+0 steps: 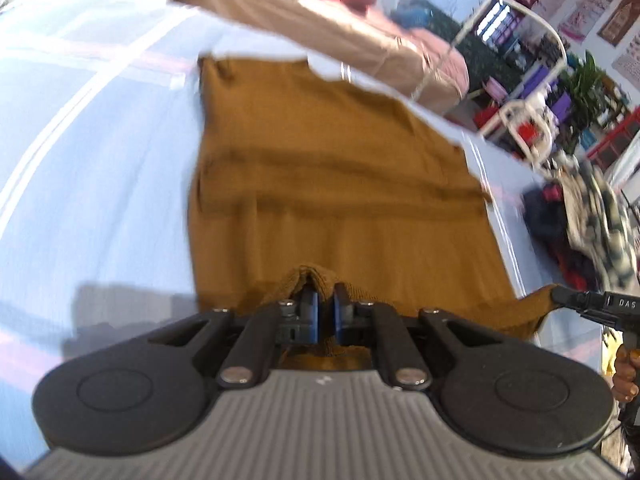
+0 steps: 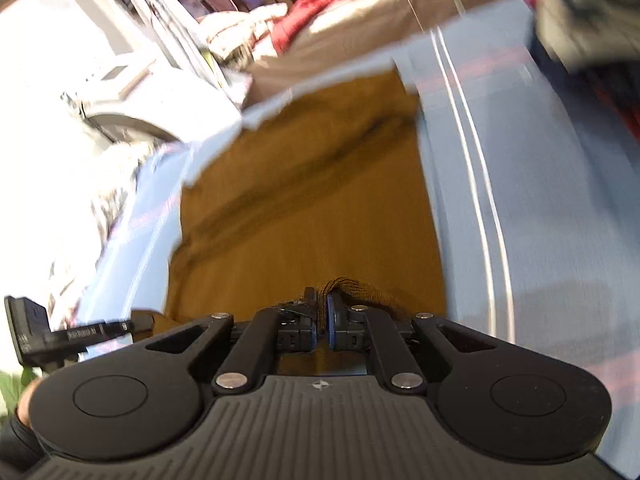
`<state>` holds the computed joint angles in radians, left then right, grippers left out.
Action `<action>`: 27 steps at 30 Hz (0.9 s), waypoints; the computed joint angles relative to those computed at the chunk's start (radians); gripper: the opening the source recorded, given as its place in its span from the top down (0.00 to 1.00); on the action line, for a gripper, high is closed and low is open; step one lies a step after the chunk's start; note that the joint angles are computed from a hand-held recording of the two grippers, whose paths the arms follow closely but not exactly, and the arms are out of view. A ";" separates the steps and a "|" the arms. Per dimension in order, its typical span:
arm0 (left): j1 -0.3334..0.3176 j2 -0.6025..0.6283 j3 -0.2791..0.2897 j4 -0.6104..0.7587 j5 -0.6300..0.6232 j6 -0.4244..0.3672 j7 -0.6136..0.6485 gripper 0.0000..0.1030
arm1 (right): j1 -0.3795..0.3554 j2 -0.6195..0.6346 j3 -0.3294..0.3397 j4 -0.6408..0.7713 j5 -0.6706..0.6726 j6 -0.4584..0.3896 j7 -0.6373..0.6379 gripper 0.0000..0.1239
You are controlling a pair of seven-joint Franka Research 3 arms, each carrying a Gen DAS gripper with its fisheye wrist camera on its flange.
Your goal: Fold small clothes
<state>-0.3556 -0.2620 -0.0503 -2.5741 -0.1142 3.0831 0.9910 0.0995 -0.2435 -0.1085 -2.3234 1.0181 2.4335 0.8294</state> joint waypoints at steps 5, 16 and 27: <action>-0.036 0.210 0.146 0.256 -0.093 -0.010 0.142 0.93 | 0.012 0.281 0.050 0.327 -0.015 0.055 0.026 0.93; 0.163 0.706 0.102 0.965 0.023 -0.309 0.127 0.89 | 0.024 0.844 0.094 1.050 -0.416 0.075 0.420 0.96; 0.047 0.745 0.257 0.991 0.514 -0.313 -0.180 0.10 | -0.115 0.834 0.331 0.932 -0.483 0.317 0.155 0.78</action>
